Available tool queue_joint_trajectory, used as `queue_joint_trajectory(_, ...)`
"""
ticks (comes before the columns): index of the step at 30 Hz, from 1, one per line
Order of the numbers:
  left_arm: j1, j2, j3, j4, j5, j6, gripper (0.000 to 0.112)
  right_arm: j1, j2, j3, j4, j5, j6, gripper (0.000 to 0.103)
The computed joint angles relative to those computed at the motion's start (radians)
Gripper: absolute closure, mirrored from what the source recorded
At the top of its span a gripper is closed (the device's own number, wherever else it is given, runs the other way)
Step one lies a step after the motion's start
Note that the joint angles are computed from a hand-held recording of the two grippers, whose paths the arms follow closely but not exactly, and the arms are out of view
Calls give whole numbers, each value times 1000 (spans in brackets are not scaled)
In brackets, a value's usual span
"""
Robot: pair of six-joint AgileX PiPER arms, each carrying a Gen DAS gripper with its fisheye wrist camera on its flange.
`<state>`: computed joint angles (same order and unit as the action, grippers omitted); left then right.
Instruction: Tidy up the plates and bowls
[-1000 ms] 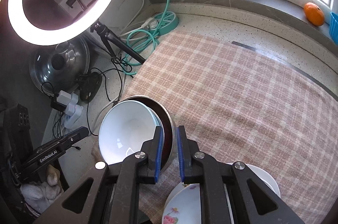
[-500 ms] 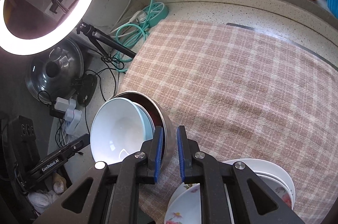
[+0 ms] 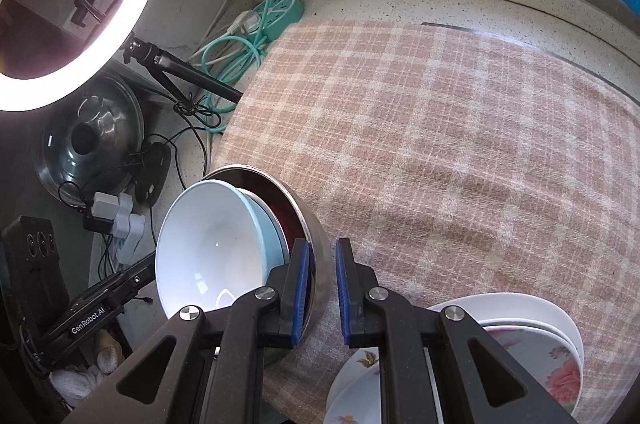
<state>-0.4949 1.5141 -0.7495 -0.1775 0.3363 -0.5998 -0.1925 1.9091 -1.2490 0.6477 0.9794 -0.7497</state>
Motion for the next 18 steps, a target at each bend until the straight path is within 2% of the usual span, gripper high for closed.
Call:
queue_joint_trajectory(8,-11,34,-23,2,14,6,105,22,10,21,-16,-20,6,91)
queue_joint_trajectory(14,3,51,-32,-42,15,30,105,22,46,-20,-40,20,18,94)
queue_joint_trajectory(18,1,58,-36,-23,20,15,105,47,36,-25,-78,8,32,94)
